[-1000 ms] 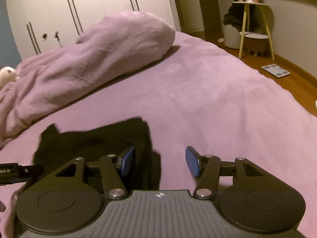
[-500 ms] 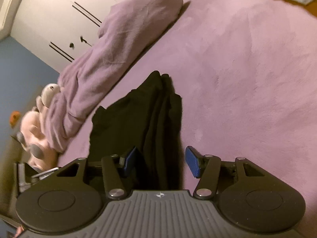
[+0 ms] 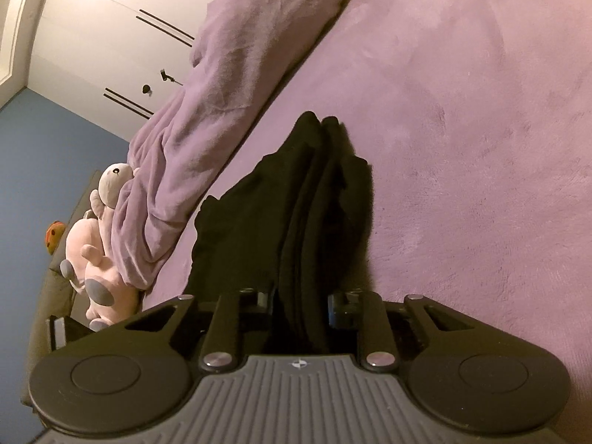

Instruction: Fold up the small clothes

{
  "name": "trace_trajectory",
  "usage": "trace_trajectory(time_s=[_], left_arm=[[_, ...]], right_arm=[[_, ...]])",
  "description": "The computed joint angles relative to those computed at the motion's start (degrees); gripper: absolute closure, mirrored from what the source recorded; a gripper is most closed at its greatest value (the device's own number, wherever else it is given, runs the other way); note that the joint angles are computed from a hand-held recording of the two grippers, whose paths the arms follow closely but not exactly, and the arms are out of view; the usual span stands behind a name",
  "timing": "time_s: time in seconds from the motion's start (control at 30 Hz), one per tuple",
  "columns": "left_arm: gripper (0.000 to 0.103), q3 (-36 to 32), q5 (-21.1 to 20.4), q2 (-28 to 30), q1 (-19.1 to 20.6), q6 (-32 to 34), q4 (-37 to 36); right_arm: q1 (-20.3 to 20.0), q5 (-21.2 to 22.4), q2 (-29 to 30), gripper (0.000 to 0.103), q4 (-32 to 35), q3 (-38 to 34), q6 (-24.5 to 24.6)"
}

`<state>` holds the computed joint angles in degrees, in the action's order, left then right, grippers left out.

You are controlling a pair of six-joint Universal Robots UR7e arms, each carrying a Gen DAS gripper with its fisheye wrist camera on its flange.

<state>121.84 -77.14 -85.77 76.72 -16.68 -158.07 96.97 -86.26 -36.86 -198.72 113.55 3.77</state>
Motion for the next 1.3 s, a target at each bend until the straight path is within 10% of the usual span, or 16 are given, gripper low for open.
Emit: trace_trajectory(time_s=[0.5, 0.87, 1.1, 1.3], left_arm=[[0.076, 1.75, 3.38, -12.26, -3.12, -0.87, 8.06], [0.071, 6.15, 13.43, -22.11, -2.57, 0.42, 16.06], [0.058, 13.51, 14.39, -31.07, -3.97, 2.2, 13.02], [0.054, 16.35, 7.7, -36.37, -0.68, -2.65, 17.98]], right_arm=[[4.84, 2.44, -0.61, 0.083, 1.19, 0.35, 2.38], [9.92, 1.03, 4.08, 0.081, 4.78, 0.91, 4.54], [11.75, -6.02, 0.49, 0.047, 0.81, 8.46, 2.63], [13.41, -7.51, 0.48, 0.043, -2.39, 13.06, -0.08]])
